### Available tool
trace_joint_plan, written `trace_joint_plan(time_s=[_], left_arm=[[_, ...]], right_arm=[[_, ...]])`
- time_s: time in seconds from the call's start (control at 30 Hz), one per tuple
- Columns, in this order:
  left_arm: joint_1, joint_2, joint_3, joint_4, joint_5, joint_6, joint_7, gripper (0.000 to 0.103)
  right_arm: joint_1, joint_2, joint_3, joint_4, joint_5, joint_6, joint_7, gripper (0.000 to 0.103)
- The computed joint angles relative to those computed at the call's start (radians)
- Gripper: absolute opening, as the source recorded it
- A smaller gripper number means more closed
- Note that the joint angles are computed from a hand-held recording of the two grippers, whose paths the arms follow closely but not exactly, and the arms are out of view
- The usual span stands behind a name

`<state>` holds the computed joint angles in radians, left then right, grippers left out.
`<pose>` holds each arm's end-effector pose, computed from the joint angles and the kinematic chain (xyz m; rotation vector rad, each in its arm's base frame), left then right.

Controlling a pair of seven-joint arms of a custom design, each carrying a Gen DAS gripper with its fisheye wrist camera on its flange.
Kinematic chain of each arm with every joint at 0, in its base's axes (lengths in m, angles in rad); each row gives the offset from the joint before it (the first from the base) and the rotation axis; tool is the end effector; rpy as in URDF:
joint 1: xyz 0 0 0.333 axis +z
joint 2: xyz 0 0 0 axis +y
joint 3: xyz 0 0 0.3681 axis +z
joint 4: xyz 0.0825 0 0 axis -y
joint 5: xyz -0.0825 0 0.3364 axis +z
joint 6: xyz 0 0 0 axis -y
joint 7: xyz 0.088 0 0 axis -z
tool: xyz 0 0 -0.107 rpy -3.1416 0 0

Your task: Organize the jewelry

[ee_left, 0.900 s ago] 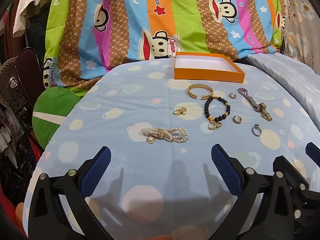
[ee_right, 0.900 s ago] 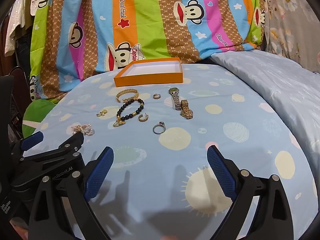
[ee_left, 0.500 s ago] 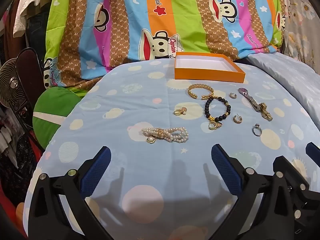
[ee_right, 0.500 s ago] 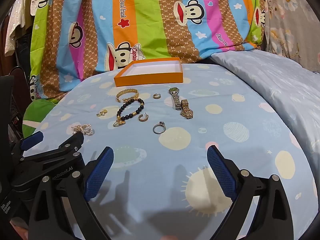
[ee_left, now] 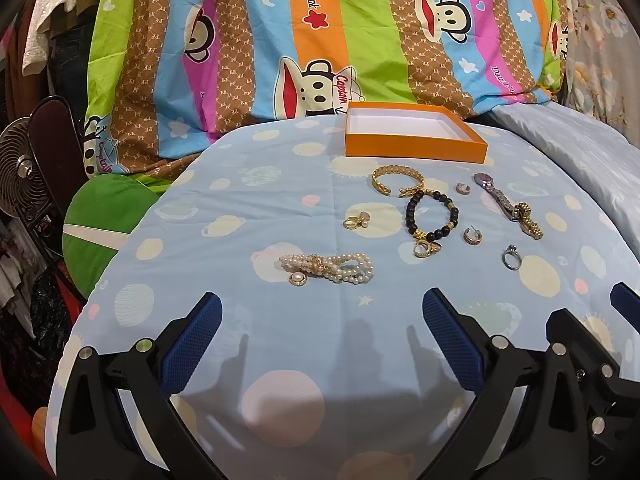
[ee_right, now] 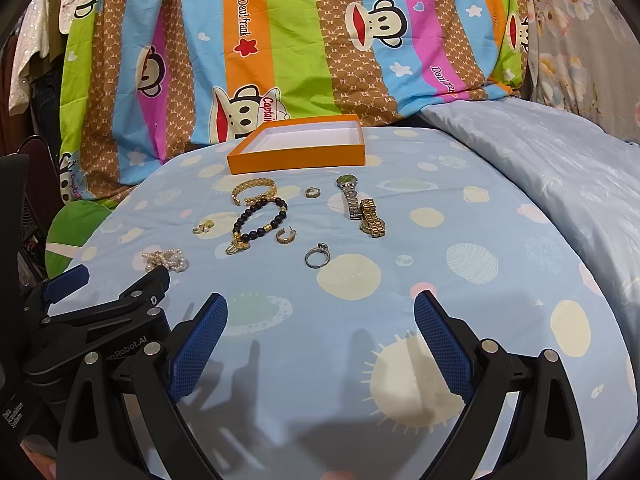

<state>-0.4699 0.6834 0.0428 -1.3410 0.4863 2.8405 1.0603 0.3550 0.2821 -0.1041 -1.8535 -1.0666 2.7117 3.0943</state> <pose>0.6861 -0.3516 0.4781 -1.4043 1.9924 -0.8389 0.6026 0.1940 0.4959 -1.3588 2.0250 -0.8602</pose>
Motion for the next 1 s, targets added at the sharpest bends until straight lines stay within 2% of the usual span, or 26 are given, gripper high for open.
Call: trace_joint_plan(time_s=[1.0], left_arm=[[-0.011,-0.001,0.002,0.002,0.012,-0.010,-0.018,0.098]], right_arm=[[0.001,-0.001,-0.001,-0.001,-0.002,0.002,0.005,0.093]])
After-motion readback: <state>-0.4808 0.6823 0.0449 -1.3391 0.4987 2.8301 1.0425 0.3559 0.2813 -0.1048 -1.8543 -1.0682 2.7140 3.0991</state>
